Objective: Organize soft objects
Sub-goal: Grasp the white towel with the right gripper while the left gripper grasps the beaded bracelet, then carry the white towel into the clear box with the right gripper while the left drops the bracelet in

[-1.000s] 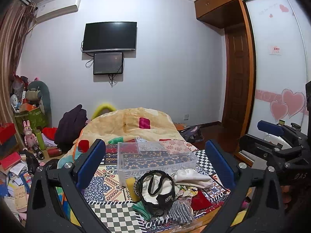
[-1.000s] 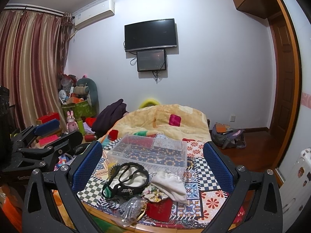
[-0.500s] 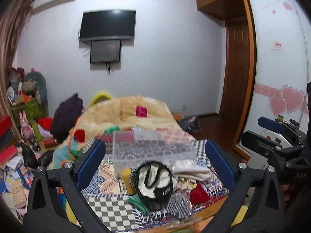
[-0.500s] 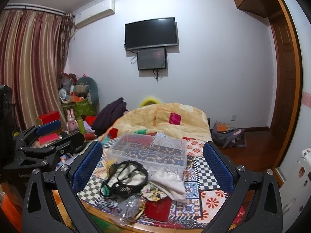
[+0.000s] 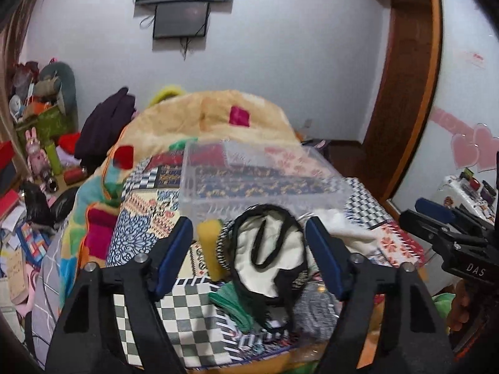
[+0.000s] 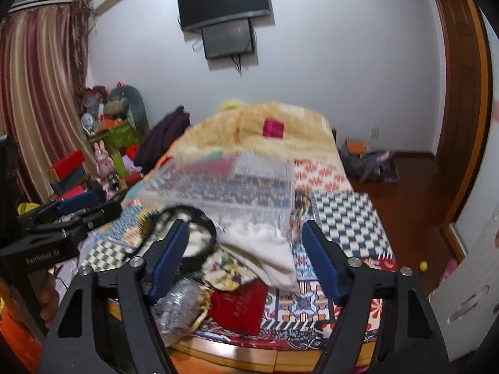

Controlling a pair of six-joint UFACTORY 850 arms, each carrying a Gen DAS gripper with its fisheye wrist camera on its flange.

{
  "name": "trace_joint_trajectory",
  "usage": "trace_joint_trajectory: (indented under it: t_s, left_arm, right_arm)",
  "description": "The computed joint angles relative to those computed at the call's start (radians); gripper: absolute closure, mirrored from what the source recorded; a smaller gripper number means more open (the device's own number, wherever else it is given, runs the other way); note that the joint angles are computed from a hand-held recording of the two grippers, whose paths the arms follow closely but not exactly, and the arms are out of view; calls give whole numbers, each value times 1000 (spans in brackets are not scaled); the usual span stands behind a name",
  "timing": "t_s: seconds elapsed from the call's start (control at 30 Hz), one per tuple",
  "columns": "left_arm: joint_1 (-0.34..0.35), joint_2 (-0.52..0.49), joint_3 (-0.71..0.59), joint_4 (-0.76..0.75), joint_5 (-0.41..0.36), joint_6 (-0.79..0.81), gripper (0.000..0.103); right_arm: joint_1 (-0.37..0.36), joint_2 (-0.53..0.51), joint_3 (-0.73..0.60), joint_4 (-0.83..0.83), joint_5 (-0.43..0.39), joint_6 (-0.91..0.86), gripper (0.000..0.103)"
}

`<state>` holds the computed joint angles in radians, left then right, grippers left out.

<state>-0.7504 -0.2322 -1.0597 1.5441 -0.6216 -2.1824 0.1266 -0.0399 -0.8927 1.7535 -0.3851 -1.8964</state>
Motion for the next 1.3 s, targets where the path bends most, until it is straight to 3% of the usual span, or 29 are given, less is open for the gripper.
trace_joint_trajectory:
  t_s: [0.27,0.47,0.6,0.7,0.83,0.9,1.0,1.1,1.3]
  left_arm:
    - [51,-34,2,71,107,-55,58]
    - [47,-69,-26,42,67,10,59]
    - [64,-55,6,72,71,-47,60]
    - [82,-52,20,80,105,-59,72]
    - [82,-65,18,81,100,-45,83]
    - [80,-61,23,102,101,-57,89]
    - [80,-54,28,111,101,-60,95]
    - [78,-47,33,113,94,-62,97]
    - [62,-11,52,147,56,-95,97]
  right_arm:
    - [-5,-112,-81,-261,0,280,43]
    - [14,-152,-111,-350,15,357,43]
    - [26,-171,-123,-398,31,402,43]
    - [27,-183,-136,-437,21,443,45]
    - [30,-213,-160,-517,11,524,56]
    - [27,-223,-169,-530,-9,538,71]
    - [22,-210,-156,-476,-21,485,83]
    - [19,-199,-145,-427,-23,440,90]
    - [10,-161,-117,-329,-31,352,92]
